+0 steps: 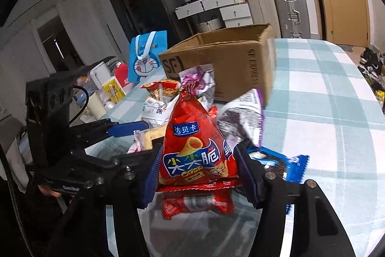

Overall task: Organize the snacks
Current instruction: 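Grasp the red triangular chip bag with the right tool while the left tool grasps the cracker pack, then carry both held snacks over the cardboard box and release them inside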

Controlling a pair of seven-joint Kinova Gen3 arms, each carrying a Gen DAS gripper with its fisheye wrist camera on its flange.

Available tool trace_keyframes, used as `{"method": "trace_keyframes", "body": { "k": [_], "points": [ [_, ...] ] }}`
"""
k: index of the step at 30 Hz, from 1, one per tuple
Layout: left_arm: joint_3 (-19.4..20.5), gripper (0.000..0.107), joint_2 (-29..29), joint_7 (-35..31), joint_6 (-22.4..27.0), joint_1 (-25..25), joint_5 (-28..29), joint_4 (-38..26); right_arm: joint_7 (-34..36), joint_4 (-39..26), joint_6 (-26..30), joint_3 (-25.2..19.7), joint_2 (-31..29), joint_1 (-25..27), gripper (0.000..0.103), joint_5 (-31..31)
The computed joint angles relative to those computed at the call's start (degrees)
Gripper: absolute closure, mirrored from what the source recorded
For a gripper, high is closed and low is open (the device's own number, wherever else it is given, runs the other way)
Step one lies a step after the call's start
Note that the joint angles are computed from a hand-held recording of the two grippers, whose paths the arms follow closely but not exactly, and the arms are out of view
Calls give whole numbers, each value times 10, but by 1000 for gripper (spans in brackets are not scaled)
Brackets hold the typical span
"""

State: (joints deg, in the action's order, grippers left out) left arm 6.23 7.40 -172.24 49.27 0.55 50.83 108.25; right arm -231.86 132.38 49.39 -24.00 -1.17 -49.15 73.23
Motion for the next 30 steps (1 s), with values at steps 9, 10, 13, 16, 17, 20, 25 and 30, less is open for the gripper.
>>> {"method": "trace_keyframes", "body": {
  "k": [9, 10, 13, 16, 17, 20, 25, 30],
  "points": [
    [17, 34, -30, -37, -105, 44, -18, 42, -32, 21, 28, -19, -19, -13, 44, -24],
    [20, 34, -30, -48, -113, 42, -15, 45, -34, 23, 28, -20, -22, -14, 44, -26],
    [21, 34, -35, -36, -138, 62, -36, 51, -34, 23, 29, -22, -20, -14, 44, -28],
    [20, 34, -31, -57, -130, 62, -34, 51, -37, 23, 23, -20, -19, -11, 44, -26],
    [20, 34, -34, -60, -135, 64, -35, 56, -35, 23, 21, -19, -18, -10, 44, -26],
    [22, 33, -37, -63, -156, 71, -39, 63, -33, 22, 18, -16, -16, -8, 44, -25],
    [24, 30, -43, -68, -180, 80, -32, 76, -35, 22, 15, -15, -15, -7, 44, -24],
    [21, 29, -59, -99, -200, 86, -26, 96, -32, 22, 12, -13, -15, -5, 44, -24]
  ]
}}
